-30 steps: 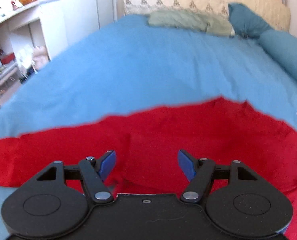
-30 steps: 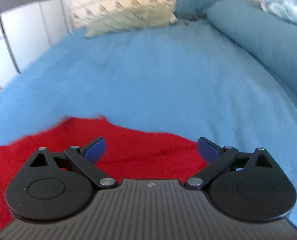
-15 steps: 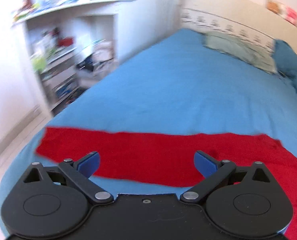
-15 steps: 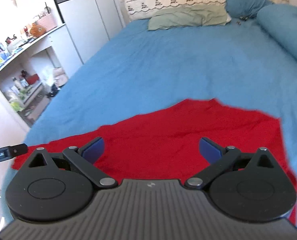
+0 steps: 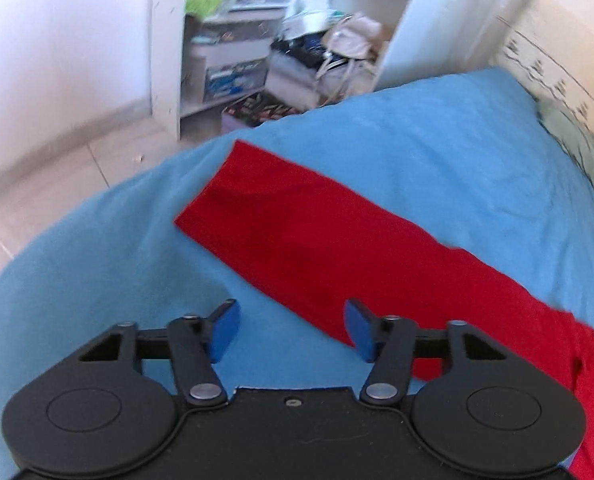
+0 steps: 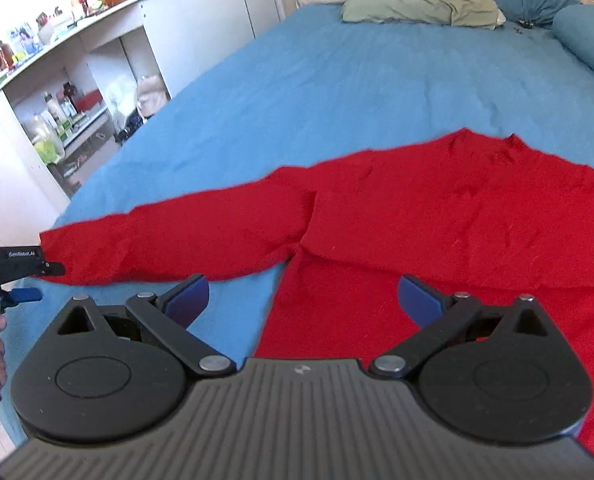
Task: Fold small clothes
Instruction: 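Grasp the other sleeve cuff with the left gripper and fold it across the body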
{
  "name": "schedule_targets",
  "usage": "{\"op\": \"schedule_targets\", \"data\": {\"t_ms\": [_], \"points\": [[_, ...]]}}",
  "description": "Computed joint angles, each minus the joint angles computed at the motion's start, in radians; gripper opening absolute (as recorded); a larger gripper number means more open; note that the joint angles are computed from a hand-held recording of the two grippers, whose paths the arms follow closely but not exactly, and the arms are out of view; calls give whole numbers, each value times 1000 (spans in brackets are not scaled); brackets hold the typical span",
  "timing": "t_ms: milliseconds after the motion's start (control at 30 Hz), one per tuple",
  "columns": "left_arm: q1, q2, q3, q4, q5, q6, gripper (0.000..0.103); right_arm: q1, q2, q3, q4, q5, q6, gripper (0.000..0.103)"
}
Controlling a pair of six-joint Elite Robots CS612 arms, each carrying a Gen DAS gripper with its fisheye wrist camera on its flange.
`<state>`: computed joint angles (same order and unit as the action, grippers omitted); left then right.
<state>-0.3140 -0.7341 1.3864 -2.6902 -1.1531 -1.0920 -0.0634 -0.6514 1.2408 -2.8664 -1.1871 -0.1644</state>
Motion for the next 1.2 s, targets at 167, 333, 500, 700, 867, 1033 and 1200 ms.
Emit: {"op": "schedule_targets", "data": {"t_ms": [167, 333, 500, 700, 867, 1033, 1200], "points": [[9, 22, -29, 3, 29, -16, 41, 11, 20, -22, 5, -20, -7, 103], [15, 36, -57, 44, 50, -21, 7, 15, 35, -42, -3, -39, -11, 103], [4, 43, -92, 78, 104, 26, 5, 8, 40, -49, -24, -41, 9, 103], [-33, 53, -153, 8, 195, 175, 5, -12, 38, -59, -55, -44, 17, 103], [-81, 98, -288, -54, 238, 384, 5, -50, 34, -77, -71, -8, 46, 103], [-138, 186, -481, -91, 216, 575, 5, -101, 36, -106, -81, 15, 69, 103], [-201, 306, -707, -56, 124, 664, 5, -172, 48, -145, -70, 74, 99, 103]]}}
